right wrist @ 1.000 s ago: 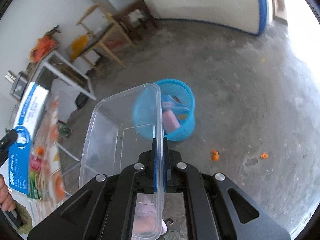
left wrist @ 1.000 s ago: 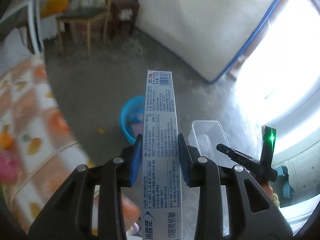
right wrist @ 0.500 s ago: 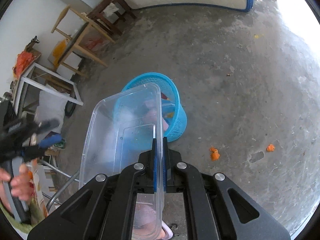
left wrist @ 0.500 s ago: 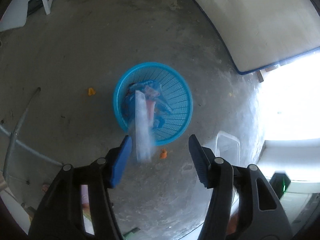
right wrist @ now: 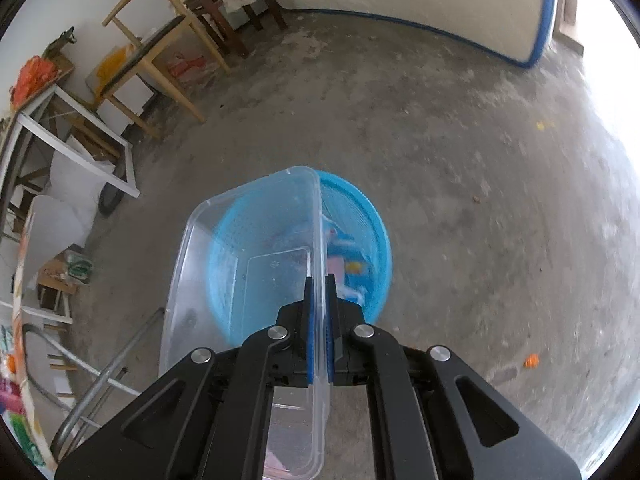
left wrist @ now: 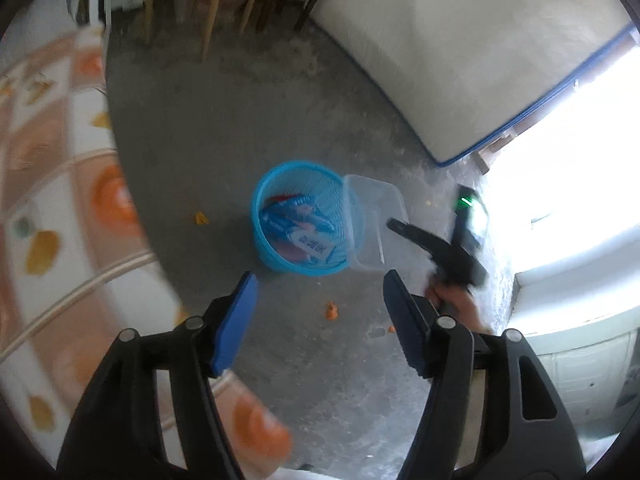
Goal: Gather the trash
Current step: 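Carry the toothpaste box and clear container over the blue wastebasket and release both, then move both grippers back to the table toward the green bottle and red can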
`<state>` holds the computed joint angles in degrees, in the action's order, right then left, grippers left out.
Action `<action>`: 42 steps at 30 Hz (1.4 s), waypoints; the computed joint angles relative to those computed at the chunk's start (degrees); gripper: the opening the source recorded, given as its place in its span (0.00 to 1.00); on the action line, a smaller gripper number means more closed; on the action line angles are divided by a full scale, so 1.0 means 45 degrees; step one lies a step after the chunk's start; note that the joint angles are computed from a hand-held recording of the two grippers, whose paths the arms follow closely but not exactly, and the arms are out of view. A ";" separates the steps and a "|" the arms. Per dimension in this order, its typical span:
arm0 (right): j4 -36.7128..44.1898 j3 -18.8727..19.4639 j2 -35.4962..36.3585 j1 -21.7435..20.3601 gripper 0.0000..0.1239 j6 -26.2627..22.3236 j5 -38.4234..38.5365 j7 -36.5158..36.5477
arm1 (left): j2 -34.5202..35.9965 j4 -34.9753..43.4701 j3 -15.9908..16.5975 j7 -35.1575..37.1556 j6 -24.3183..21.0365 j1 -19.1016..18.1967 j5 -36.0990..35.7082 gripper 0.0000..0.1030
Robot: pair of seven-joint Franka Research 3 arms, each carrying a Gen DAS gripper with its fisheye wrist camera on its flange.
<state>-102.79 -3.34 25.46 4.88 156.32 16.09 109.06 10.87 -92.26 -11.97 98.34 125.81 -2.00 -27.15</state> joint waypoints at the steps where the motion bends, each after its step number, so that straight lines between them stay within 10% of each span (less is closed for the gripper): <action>1: 0.0455 0.0011 0.0377 0.0026 0.09 -0.0063 0.0003 0.0086 | -0.0571 -0.0611 -0.0005 0.0384 0.0199 0.0138 -0.0344 0.64; 4: 0.1830 -0.0240 0.1522 0.0349 0.44 -0.0730 -0.0392 0.0638 | -0.1942 -0.2135 0.0302 0.1335 0.0493 0.0369 -0.1887 0.64; 26: -0.5916 0.0944 -0.6453 0.0811 0.59 0.1572 -0.0340 -0.1155 | -0.8899 -0.9563 0.4087 0.3111 0.4669 -0.1393 -0.3354 0.73; 34: -0.3162 0.1694 -0.5919 0.3069 0.64 0.1141 0.4266 -0.7447 | -1.0722 -1.1565 0.5097 0.2367 0.6469 -0.1157 -0.2614 0.75; 42: 0.1285 0.2767 -0.2809 0.4238 0.66 -0.0216 0.3003 -0.8082 | -1.1297 -1.2725 0.5334 0.0247 0.7531 0.0542 -0.0284 0.75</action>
